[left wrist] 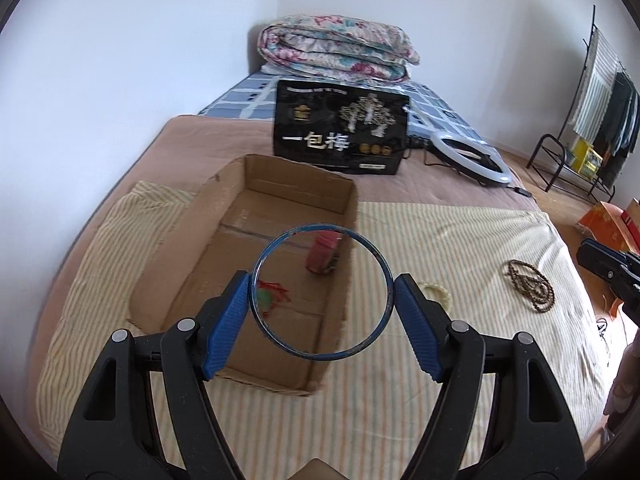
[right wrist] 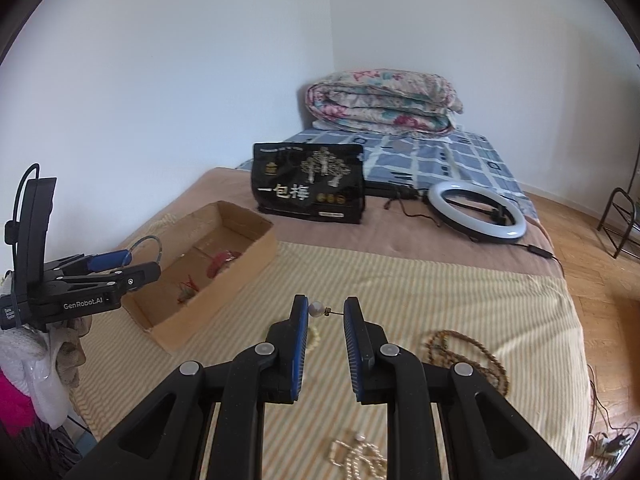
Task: Organize jewelry
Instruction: 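Lift the bangle with left tool while right tool carries the bead toward the box, then open left tool to drop the blue bangle into the box while right tool releases the bead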
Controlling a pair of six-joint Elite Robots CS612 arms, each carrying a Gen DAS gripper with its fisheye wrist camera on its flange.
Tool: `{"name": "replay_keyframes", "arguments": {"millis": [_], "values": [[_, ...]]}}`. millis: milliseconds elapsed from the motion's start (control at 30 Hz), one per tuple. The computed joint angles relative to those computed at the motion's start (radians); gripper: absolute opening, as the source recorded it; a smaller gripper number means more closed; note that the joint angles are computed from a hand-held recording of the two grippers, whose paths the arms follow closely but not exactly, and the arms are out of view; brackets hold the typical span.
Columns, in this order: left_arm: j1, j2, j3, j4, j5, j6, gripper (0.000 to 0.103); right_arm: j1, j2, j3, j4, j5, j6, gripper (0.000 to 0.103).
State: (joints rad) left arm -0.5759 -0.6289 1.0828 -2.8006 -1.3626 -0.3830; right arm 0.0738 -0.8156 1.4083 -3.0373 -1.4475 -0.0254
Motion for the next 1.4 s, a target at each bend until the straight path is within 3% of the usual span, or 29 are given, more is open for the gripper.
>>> {"name": "replay_keyframes", "arguments": {"millis": [467,867,1400], "values": [[0.05,0.005,-0.005,0.023,0.024,-0.022,0.075,0.05,0.081,-0.136,0.078,0.066,-0.022,0.017],[0.088,0.088,-0.156,0.09,-0.036,-0.009,0.075,0.089,0.154,-0.259,0.187,0.132,-0.054,0.017],[0.094,0.173,-0.307,0.179,-0.059,0.028,0.075,0.115,0.237,-0.376,0.281,0.164,-0.063,0.017]]}}
